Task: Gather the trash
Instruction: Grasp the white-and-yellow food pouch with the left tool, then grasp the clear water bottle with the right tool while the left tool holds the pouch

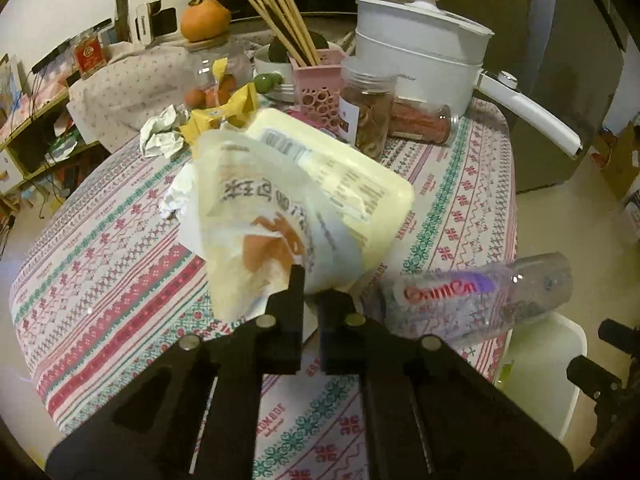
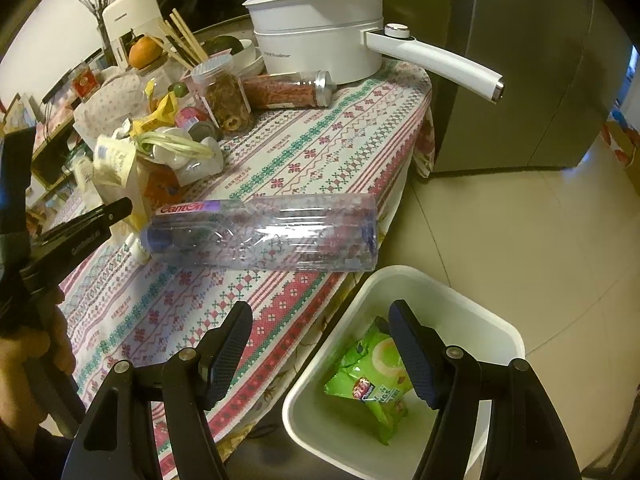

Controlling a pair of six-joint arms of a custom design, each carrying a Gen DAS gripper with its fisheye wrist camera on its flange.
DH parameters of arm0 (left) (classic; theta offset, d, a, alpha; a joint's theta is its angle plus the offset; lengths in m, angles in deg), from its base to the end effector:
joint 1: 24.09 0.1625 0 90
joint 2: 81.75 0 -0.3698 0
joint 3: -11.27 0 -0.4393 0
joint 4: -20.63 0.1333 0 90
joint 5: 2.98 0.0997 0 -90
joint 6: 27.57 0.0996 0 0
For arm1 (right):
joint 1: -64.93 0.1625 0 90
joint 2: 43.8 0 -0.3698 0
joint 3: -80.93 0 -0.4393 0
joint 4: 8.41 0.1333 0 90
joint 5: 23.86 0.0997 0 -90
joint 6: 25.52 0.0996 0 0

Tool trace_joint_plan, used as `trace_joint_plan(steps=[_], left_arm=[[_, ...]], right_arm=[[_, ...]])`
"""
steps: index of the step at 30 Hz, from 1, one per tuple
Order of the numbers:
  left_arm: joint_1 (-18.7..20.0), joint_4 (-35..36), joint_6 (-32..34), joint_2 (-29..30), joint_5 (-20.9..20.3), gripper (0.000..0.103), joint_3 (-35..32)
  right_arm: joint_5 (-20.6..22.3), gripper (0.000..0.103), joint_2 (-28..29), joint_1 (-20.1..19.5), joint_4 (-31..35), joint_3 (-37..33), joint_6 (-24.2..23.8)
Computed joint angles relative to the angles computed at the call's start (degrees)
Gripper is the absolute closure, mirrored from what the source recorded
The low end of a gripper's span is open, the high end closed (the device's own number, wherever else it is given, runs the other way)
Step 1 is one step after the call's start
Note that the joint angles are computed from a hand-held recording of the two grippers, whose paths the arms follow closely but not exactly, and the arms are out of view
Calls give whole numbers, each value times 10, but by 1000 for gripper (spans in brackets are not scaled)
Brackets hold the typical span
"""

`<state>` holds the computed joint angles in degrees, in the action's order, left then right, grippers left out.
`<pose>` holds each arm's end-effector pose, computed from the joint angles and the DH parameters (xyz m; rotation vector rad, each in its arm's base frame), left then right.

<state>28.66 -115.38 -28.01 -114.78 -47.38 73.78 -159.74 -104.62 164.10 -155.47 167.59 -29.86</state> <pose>-0.3262 -0.7668 0.1094 0.6181 2.3212 -0.6552 0.1721 -0.6781 0.2863 0.0004 -2.2973 0.6775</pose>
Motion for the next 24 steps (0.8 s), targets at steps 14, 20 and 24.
trace_joint_plan(steps=[14,20,24], left_arm=[[0,-4,50,-91,-67,99,62],[6,17,61,-137,-97,99,92],[6,32,74,-172,-116,99,117]], right_arm=[[-14,27,51,25,-17,-53,-112],[-13,26,80,35,4,-93,-151],[-4,25,102,38,48,-126,-187]])
